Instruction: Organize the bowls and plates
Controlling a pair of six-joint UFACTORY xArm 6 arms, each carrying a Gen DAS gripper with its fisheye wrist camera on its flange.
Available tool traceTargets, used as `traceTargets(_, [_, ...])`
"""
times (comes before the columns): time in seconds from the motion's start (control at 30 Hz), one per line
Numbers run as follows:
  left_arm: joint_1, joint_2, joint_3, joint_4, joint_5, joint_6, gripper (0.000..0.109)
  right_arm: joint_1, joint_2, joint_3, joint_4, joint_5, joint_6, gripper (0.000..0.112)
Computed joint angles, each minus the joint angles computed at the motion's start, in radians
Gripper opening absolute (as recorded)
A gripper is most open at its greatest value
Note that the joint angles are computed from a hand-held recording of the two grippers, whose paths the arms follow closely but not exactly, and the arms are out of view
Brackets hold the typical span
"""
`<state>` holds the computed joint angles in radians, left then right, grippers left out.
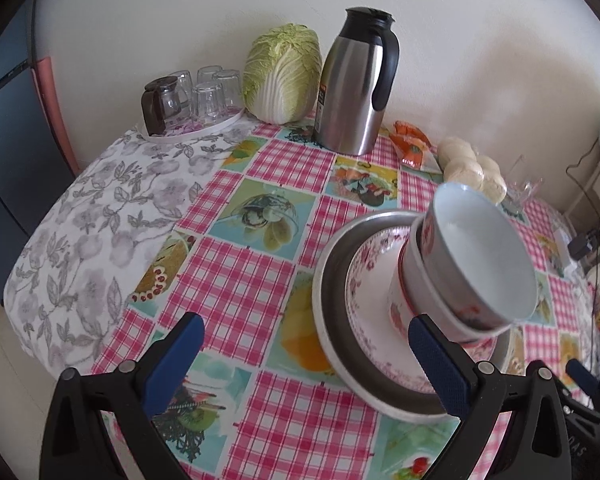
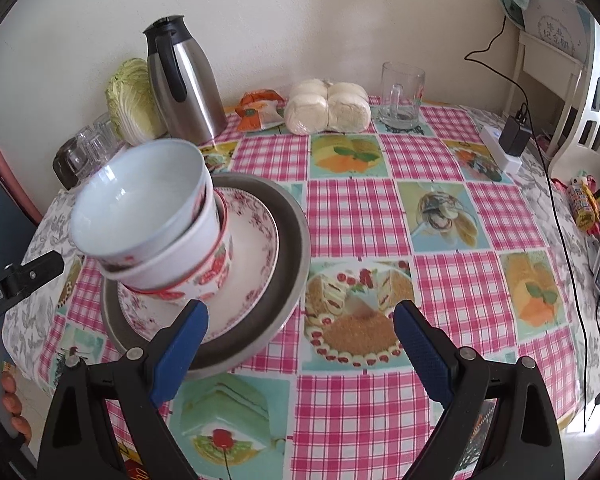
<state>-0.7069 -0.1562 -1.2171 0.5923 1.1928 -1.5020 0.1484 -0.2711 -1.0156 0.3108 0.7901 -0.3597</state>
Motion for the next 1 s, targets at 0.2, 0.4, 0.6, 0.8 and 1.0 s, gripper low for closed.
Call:
traceTargets(0.2, [-0.039,0.043,-0.04,-0.001,0.069,0.06,0.103,0.01,-0.017,0.029,-0.019,-0.001,-0.003,0.094])
traceTargets(0.4, [-0.028,0.079,-0.056,-0.085,0.065,0.14,0.103,0.024,-0.022,0.041,-0.042,0.0,-0.009,0.094])
traceTargets(0.6, [-0.016,0.082,-0.046,-0.125,0.033,0.157,0.103,0.028,-0.019,0.043,-0.058,0.005,-0.008,0.094])
traceTargets(0.8, [-0.008,0.088,-0.046,-0.149,0.023,0.173,0.103,0.03,-0.017,0.046,-0.07,0.003,-0.007,0.094])
traceTargets(1.0, [-0.005,0.099,-0.053,-0.174,0.028,0.204,0.103,0.027,-0.012,0.042,-0.077,0.007,0.0,0.094])
